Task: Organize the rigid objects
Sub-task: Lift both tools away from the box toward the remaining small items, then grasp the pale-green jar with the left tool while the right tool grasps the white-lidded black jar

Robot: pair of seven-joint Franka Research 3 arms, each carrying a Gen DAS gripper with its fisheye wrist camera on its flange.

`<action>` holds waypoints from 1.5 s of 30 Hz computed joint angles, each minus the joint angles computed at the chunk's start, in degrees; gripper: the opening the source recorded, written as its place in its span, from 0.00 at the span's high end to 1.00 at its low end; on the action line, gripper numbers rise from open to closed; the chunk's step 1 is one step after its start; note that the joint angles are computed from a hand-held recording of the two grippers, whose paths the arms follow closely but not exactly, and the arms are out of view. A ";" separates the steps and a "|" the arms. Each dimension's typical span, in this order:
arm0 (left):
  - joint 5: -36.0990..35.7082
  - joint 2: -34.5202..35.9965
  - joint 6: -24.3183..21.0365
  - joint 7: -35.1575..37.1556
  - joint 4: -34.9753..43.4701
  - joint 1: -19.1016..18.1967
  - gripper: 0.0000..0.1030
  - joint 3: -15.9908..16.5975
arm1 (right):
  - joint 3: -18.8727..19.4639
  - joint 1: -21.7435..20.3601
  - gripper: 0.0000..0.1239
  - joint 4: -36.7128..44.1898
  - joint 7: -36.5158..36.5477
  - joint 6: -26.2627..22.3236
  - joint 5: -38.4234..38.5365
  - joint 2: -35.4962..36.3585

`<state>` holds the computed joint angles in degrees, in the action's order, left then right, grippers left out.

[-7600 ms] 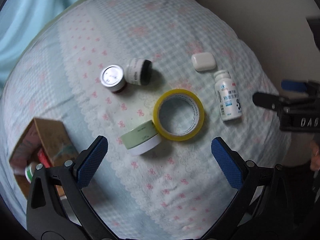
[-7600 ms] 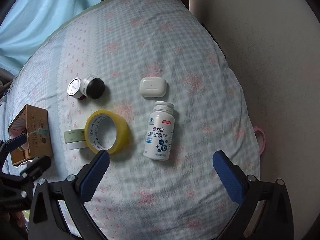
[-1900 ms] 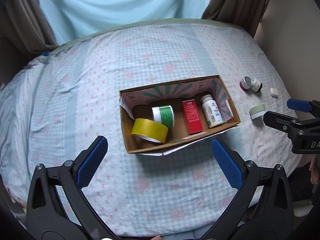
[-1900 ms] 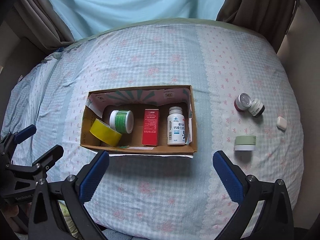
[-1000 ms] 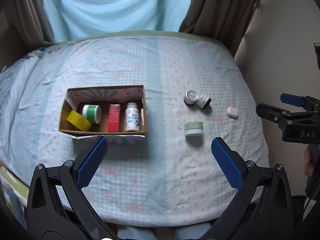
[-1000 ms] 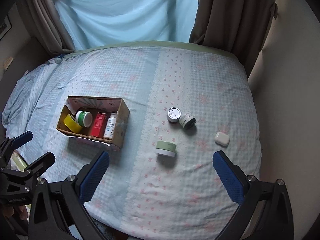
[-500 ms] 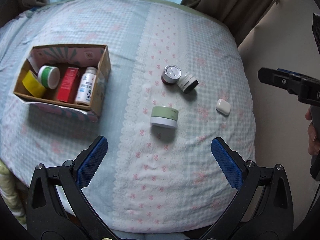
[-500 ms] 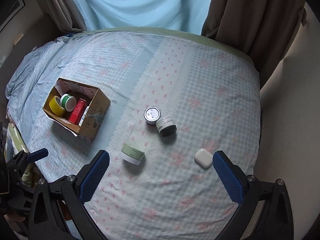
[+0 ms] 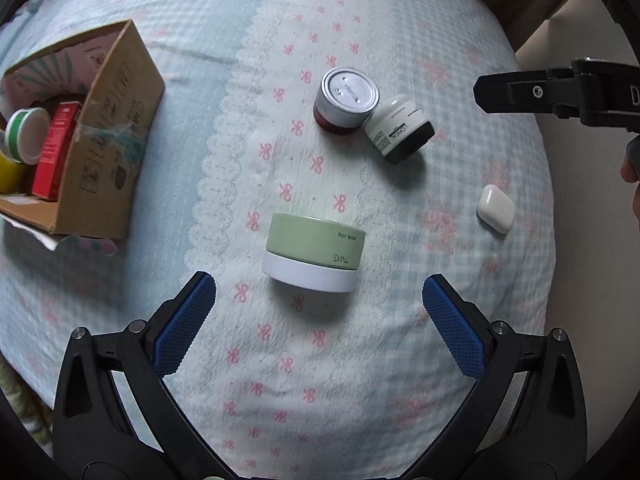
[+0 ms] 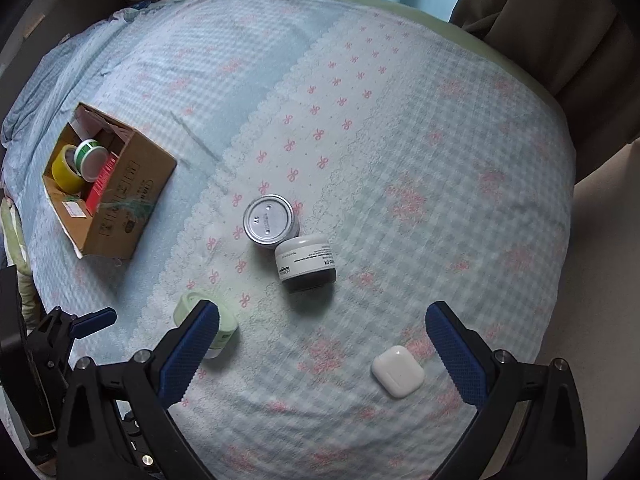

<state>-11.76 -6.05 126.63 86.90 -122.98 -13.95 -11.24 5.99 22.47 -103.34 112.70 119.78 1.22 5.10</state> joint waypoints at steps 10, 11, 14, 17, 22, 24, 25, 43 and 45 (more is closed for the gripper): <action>0.40 7.57 2.09 -2.51 0.95 0.43 0.03 -1.45 | -0.66 0.01 0.32 8.19 -10.28 -5.44 3.78 12.86; 0.42 8.01 2.39 -2.59 1.04 0.55 0.05 -1.52 | -0.70 0.11 0.33 8.50 -10.83 -5.34 4.23 13.60; -0.52 9.78 2.06 -2.48 2.02 1.07 0.16 -1.67 | -0.88 0.34 0.40 9.40 -12.00 -5.09 5.43 15.61; 0.70 11.33 0.67 -3.18 3.15 1.32 0.28 -1.95 | -1.14 0.59 0.45 10.68 -12.35 -5.39 6.15 17.53; 0.49 10.89 1.76 -2.73 2.20 1.31 0.29 -2.57 | -1.38 0.68 0.57 10.76 -11.66 -4.66 7.52 18.52; 0.42 11.23 1.56 -2.88 2.60 1.29 0.29 -2.60 | -1.61 1.28 0.57 11.94 -11.09 -4.93 6.44 19.37; 0.40 11.37 1.51 -3.02 2.76 1.29 0.29 -2.63 | -1.70 1.50 0.57 12.36 -10.85 -4.93 6.07 19.71; -3.60 1.16 -1.47 0.88 2.73 1.95 0.29 -0.26 | -1.29 2.39 0.57 3.71 0.74 -1.85 4.49 7.13; -4.01 -0.63 -2.23 1.49 3.61 1.76 0.29 0.34 | -0.94 2.45 0.57 2.91 2.88 -1.89 3.84 4.69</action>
<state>-15.77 -6.68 124.39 88.39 -119.38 -12.19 -10.91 5.05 24.92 -100.43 115.59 117.89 5.06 9.79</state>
